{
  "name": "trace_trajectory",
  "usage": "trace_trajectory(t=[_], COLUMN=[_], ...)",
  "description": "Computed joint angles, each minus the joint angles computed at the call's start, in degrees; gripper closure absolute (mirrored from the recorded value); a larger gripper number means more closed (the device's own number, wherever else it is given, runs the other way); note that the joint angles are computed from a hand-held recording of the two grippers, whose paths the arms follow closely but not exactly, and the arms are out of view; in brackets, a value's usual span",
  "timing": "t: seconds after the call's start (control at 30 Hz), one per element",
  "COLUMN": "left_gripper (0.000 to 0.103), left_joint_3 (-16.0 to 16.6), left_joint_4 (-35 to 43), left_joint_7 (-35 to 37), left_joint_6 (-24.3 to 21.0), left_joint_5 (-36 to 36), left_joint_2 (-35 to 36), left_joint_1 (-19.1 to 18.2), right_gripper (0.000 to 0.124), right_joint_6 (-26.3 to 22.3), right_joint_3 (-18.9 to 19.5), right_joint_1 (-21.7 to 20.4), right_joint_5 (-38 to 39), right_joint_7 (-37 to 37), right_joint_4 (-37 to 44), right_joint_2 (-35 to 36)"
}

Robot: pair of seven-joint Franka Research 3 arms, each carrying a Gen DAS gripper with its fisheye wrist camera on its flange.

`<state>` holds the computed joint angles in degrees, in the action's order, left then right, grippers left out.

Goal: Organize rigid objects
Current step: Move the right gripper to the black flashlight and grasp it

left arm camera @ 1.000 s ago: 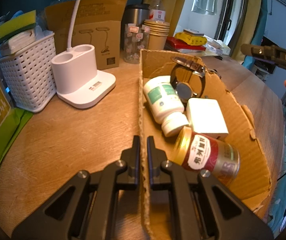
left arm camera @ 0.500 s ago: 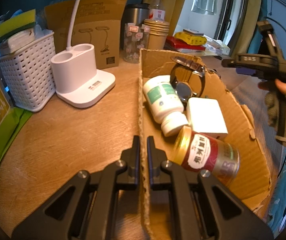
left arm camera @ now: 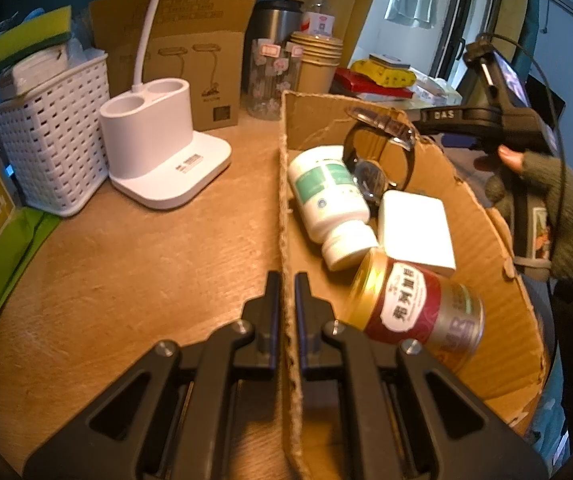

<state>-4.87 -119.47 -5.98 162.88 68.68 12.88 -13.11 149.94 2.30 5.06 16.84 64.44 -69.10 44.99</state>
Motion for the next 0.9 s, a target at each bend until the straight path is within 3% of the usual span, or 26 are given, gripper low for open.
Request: trace_trajectory(t=[0.2,0.5,0.9], left_gripper=[0.096,0.095,0.095], left_joint_3=[0.0,0.0,-0.1], left_joint_4=[-0.1,0.0,0.0], left_joint_7=[-0.1,0.0,0.0], left_joint_6=[0.2,0.0,-0.1], left_joint_5=[0.1,0.1,0.2], left_joint_2=[0.0,-0.1,-0.1], left_joint_1=[0.0,0.0,0.0], right_gripper=[0.059,0.059,0.101], right_joint_6=[-1.5,-2.7,-3.3], right_joint_3=[-3.9,-4.9,-3.3], right_joint_1=[2.3,3.1,2.0], right_joint_5=[-3.8,-8.8,-8.6], right_joint_7=[8.3,10.8,7.8], right_joint_4=[6.2,9.5,8.6], right_joint_2=[4.3,7.0,6.4])
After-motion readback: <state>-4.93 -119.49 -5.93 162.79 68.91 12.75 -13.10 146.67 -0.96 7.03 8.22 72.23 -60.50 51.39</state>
